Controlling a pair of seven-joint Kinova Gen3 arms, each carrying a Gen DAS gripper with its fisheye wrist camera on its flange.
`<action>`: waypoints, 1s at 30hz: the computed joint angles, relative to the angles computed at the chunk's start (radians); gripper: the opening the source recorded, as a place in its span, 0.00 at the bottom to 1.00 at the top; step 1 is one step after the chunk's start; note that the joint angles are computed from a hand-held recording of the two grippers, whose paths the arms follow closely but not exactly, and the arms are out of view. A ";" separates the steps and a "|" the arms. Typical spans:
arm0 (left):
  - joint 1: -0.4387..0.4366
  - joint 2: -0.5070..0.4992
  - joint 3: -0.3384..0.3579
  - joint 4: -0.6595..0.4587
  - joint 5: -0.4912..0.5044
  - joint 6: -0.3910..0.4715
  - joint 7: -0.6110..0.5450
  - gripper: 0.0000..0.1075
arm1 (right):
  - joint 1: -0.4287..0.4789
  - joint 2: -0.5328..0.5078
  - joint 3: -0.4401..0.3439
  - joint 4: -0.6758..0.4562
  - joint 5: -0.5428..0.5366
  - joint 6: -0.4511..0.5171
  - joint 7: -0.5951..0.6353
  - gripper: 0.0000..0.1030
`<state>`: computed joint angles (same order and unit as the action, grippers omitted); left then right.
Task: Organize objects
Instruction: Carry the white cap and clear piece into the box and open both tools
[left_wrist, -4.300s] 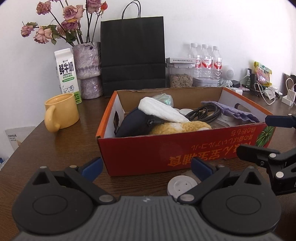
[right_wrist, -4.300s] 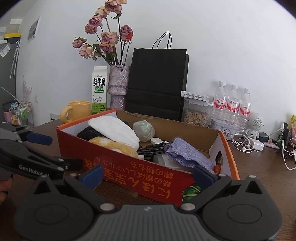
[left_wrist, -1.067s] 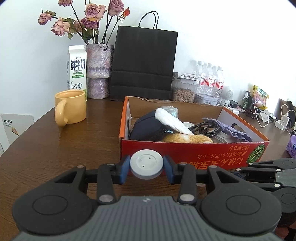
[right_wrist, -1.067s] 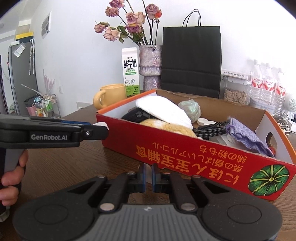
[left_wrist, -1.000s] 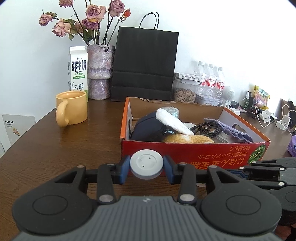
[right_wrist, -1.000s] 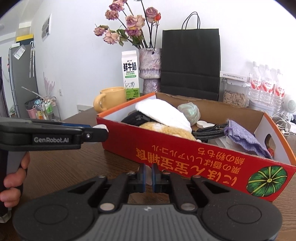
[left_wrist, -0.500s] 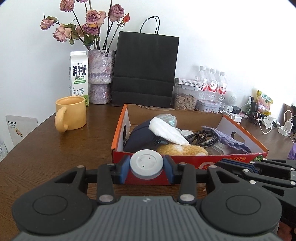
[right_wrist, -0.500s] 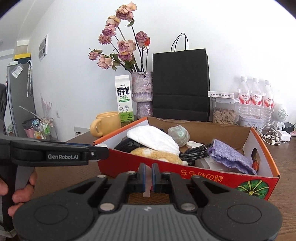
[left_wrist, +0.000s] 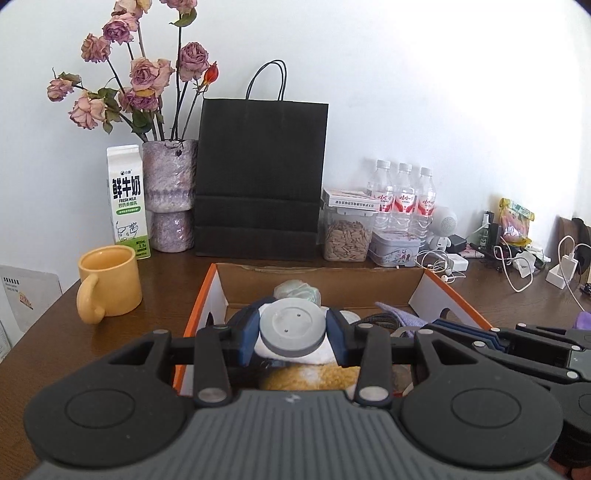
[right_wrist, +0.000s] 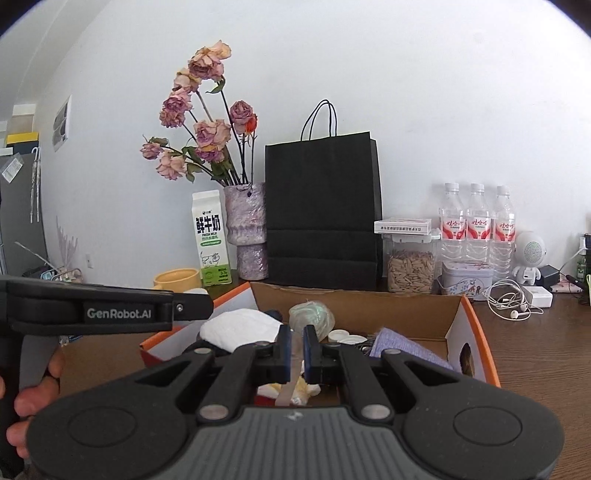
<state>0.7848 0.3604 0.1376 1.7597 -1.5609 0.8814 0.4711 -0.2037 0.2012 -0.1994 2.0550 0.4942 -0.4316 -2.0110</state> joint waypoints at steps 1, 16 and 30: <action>-0.004 0.006 -0.001 -0.013 0.002 -0.003 -0.010 0.38 | -0.001 0.004 0.002 -0.010 -0.002 0.006 0.001 0.05; -0.029 0.115 -0.086 -0.141 0.037 -0.069 -0.021 0.38 | -0.072 0.121 0.057 -0.158 -0.273 0.058 0.248 0.06; 0.008 0.148 -0.103 -0.126 -0.012 0.036 0.035 0.96 | -0.176 0.134 0.152 -0.161 -0.548 0.114 0.461 1.00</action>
<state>0.7923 0.5083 0.0344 1.6338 -1.5724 0.9178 0.5057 -0.3800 0.3350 -0.0470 1.8939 -0.0538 -0.3179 -1.5496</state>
